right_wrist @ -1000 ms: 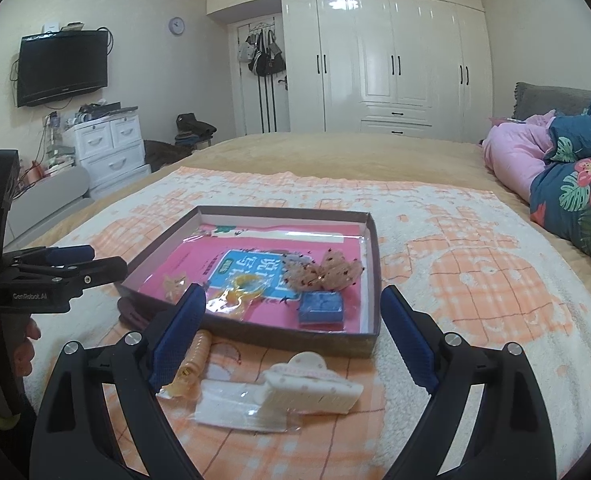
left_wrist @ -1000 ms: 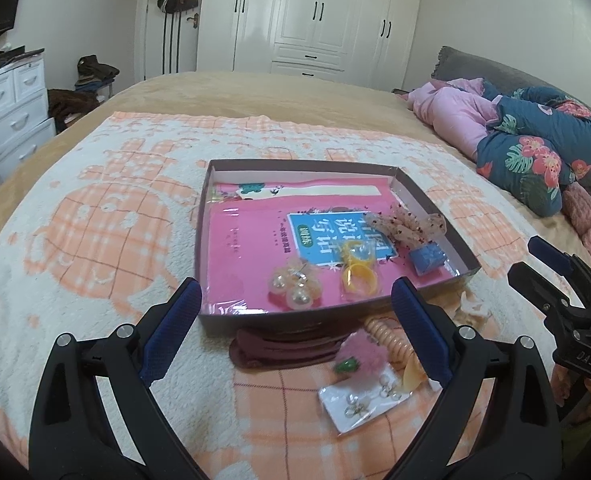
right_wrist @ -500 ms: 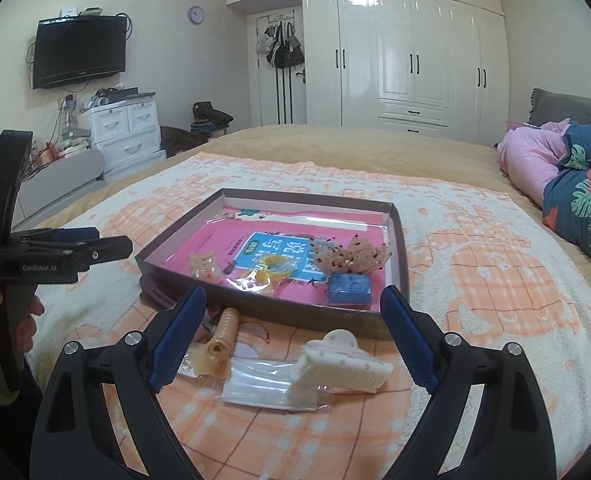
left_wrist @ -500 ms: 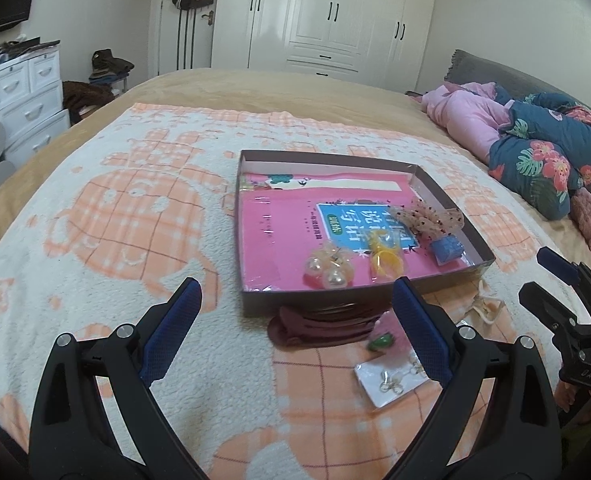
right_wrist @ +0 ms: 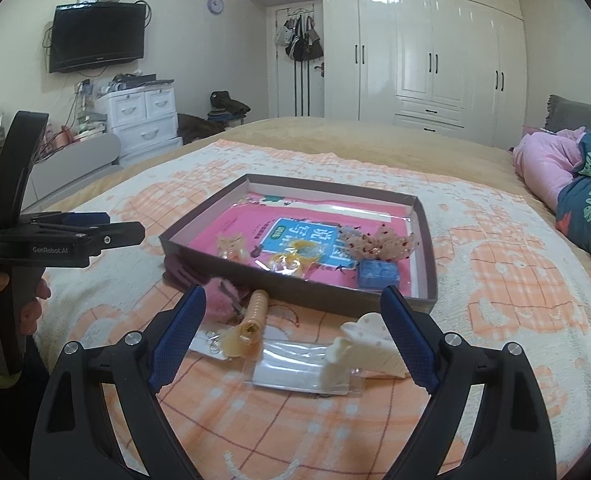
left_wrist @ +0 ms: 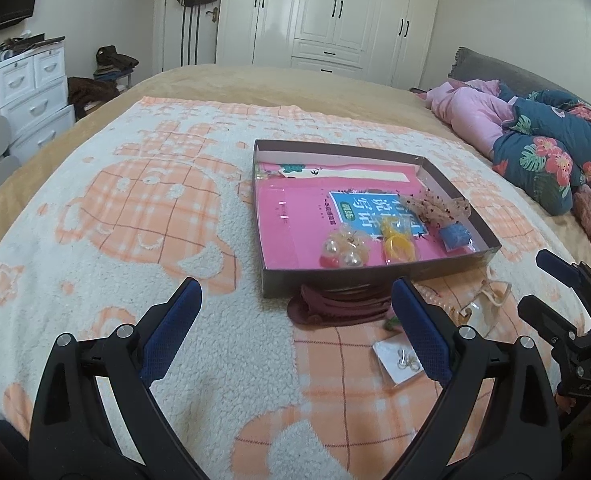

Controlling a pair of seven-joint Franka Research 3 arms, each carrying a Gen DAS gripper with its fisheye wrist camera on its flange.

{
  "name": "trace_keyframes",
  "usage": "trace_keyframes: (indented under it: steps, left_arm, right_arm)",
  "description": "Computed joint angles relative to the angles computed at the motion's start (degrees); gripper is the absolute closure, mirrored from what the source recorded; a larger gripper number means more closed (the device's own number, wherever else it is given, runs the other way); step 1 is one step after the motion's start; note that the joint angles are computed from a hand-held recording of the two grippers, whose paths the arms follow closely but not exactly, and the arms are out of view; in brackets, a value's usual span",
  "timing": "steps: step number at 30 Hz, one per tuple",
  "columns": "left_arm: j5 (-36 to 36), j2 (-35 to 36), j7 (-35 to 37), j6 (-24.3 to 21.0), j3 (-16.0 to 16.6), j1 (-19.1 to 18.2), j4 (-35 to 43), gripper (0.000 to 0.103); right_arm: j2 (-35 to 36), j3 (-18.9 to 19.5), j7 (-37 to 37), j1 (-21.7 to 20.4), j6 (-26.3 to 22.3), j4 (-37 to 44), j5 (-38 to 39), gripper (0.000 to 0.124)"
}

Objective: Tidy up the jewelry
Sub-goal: 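Withdraw both open tools from the tray toward the remaining jewelry, then grasp the coiled orange hair tie with the right tool while the left tool grasps the earring card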

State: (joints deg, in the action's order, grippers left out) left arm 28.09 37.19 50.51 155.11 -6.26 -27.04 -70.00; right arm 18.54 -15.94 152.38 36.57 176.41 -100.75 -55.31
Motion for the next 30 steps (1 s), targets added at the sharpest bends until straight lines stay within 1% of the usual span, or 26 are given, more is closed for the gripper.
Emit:
trace_keyframes:
  steps: [2, 5, 6, 9, 15, 19, 22, 24, 30]
  left_arm:
    - [-0.3, -0.4, 0.7, 0.3, -0.5, 0.3, -0.9, 0.016]
    - [-1.0, -0.9, 2.2, 0.4, -1.4, 0.8, -2.3, 0.016]
    - [-1.3, -1.0, 2.6, 0.4, -1.6, 0.8, -2.5, 0.016]
    - [-2.4, -1.4, 5.0, 0.5, -2.8, 1.5, -4.1, 0.017]
    - [-5.3, -1.5, 9.5, 0.7, -4.7, 2.4, -5.7, 0.019]
    - [-7.7, -0.6, 12.4, -0.5, -5.9, 3.0, -4.7, 0.020]
    - [-9.1, 0.1, 14.6, -1.3, -6.5, 3.0, -4.2, 0.022]
    - [-10.2, 0.3, 15.6, -1.5, -6.8, 3.1, -4.2, 0.025]
    - [-12.2, 1.0, 18.6, -1.6, -7.5, 3.1, -3.7, 0.025]
  right_arm:
    - [0.1, 0.6, -1.2, -0.3, 0.0, -0.1, 0.7, 0.038]
    - [0.4, 2.8, -5.9, -1.6, -0.2, -0.3, 4.3, 0.040]
    - [0.4, 3.0, -7.0, -1.6, 0.0, -0.5, 5.3, 0.041]
    - [0.9, 5.8, -13.8, -3.6, -0.1, -0.7, 12.0, 0.046]
    - [1.6, 8.6, -22.9, -5.3, -0.5, -1.2, 22.2, 0.057]
    - [2.2, 11.5, -29.5, -7.2, -1.1, -1.0, 28.9, 0.063]
    - [2.9, 13.7, -34.1, -8.6, -1.8, -0.4, 33.7, 0.069]
    - [3.4, 15.1, -37.1, -9.6, -2.1, 0.0, 36.9, 0.073]
    - [5.4, 18.8, -45.6, -12.1, -4.3, 2.3, 45.6, 0.082]
